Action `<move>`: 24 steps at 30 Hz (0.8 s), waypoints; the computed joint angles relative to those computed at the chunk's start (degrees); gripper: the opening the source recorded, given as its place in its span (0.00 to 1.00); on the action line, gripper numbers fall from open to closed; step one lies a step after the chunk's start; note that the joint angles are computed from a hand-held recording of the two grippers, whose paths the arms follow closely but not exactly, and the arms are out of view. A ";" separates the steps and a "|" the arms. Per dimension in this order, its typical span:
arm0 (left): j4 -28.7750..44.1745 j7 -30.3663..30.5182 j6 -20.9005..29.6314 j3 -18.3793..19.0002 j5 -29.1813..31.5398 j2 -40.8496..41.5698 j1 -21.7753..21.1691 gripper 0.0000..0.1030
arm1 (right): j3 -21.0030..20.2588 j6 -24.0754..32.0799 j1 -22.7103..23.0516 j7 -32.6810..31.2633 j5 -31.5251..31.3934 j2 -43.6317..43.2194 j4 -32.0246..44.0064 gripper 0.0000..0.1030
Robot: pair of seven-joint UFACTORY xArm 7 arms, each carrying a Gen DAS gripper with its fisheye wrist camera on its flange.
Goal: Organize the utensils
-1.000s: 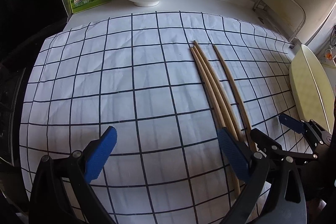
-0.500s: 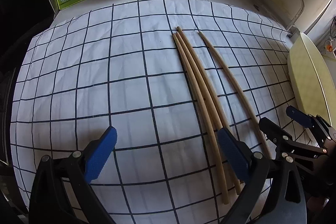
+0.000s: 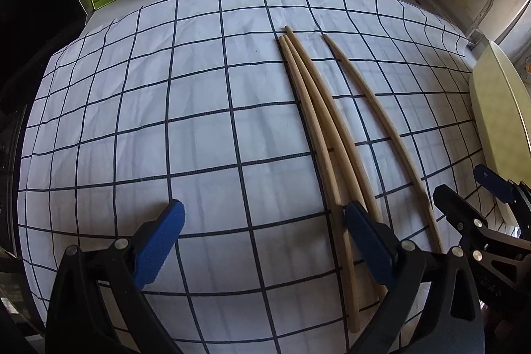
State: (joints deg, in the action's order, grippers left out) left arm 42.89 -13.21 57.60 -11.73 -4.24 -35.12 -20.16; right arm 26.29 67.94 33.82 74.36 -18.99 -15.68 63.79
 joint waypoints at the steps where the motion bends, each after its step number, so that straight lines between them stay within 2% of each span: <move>1: 0.57 -0.49 0.56 -0.76 1.24 0.68 0.53 0.93 | 0.16 0.12 -0.01 0.25 -0.13 0.33 0.30 0.74; 12: -0.85 -0.17 1.21 1.47 2.47 -1.34 2.62 0.93 | -0.72 -2.53 0.28 -2.07 -0.44 1.56 0.55 0.74; 16: -0.63 0.07 -0.11 1.49 2.36 -0.34 3.24 0.93 | -0.90 -3.09 0.45 -3.50 -1.55 3.99 2.31 0.74; 19: -0.03 0.29 -1.67 1.29 2.37 1.17 3.29 0.93 | -1.06 -1.09 1.05 -4.64 -3.05 6.46 4.42 0.74; 24: 0.70 -0.29 -3.37 0.49 2.58 2.64 2.82 0.92 | -2.05 -1.06 2.36 -4.24 -4.76 7.85 5.02 0.74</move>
State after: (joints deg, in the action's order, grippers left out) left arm 43.60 -13.50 54.23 -11.23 -1.66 -32.48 -17.35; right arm 24.24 66.88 36.17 70.12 -23.75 -7.83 68.80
